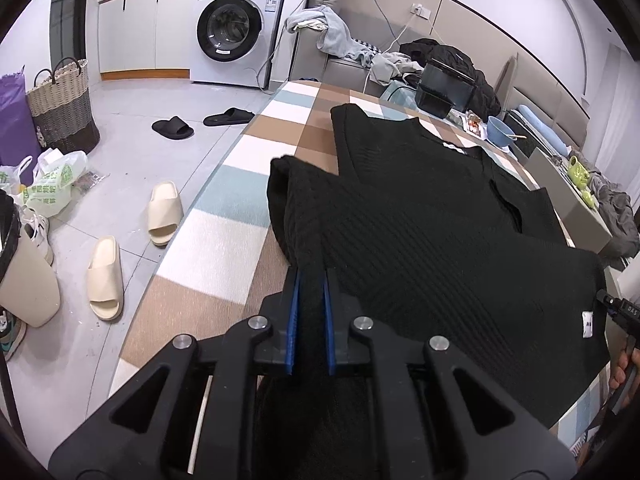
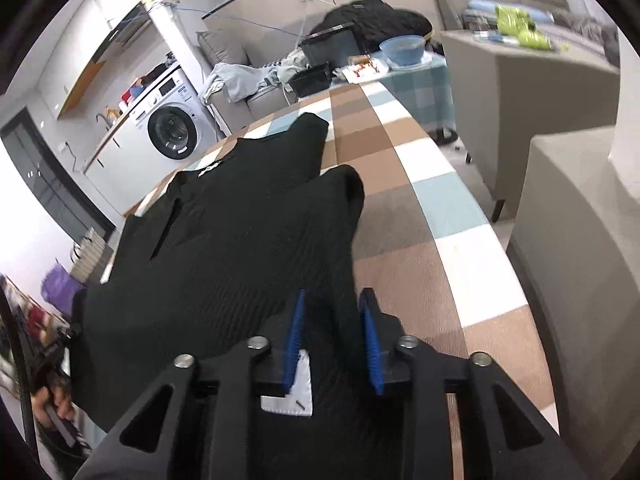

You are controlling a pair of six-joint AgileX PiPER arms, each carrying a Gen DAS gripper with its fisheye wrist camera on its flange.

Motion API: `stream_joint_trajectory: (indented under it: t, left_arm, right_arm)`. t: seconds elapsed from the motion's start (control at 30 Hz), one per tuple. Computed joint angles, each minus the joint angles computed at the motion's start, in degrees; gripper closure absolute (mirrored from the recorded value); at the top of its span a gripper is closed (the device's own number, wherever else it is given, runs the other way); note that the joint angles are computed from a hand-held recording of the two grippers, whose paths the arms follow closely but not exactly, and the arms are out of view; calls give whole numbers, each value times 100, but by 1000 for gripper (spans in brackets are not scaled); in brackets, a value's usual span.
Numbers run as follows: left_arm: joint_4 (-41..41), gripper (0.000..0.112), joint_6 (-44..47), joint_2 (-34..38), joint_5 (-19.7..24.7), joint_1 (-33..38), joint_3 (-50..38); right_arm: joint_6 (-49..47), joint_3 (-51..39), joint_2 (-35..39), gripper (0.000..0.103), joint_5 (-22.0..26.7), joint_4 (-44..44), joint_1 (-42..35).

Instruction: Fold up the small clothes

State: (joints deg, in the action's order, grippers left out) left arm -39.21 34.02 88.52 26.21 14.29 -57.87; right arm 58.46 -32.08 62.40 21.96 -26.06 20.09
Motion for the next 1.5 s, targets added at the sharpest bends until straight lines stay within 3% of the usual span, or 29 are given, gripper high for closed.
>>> stream_joint_trajectory:
  t: [0.07, 0.37, 0.63, 0.83, 1.07, 1.3, 1.5]
  left_arm:
    - [-53, 98, 91, -70, 58, 21, 92]
    - [-391, 76, 646, -489, 92, 134, 584]
    - [-420, 74, 622, -619, 250, 224, 691]
    - [-166, 67, 472, -695, 118, 46, 759]
    - [-26, 65, 338, -657, 119, 55, 747]
    - [81, 64, 214, -545, 86, 99, 694]
    - [8, 64, 185, -279, 150, 238, 564]
  right_arm:
    - [773, 65, -129, 61, 160, -669, 364]
    - [821, 191, -299, 49, 297, -606, 486]
    - [834, 230, -342, 49, 274, -553, 524]
    - [922, 275, -384, 49, 300, -606, 575]
    - [788, 88, 35, 49, 264, -695, 592]
    - [20, -203, 131, 49, 307, -290, 459]
    - [-1095, -184, 128, 49, 83, 610, 39]
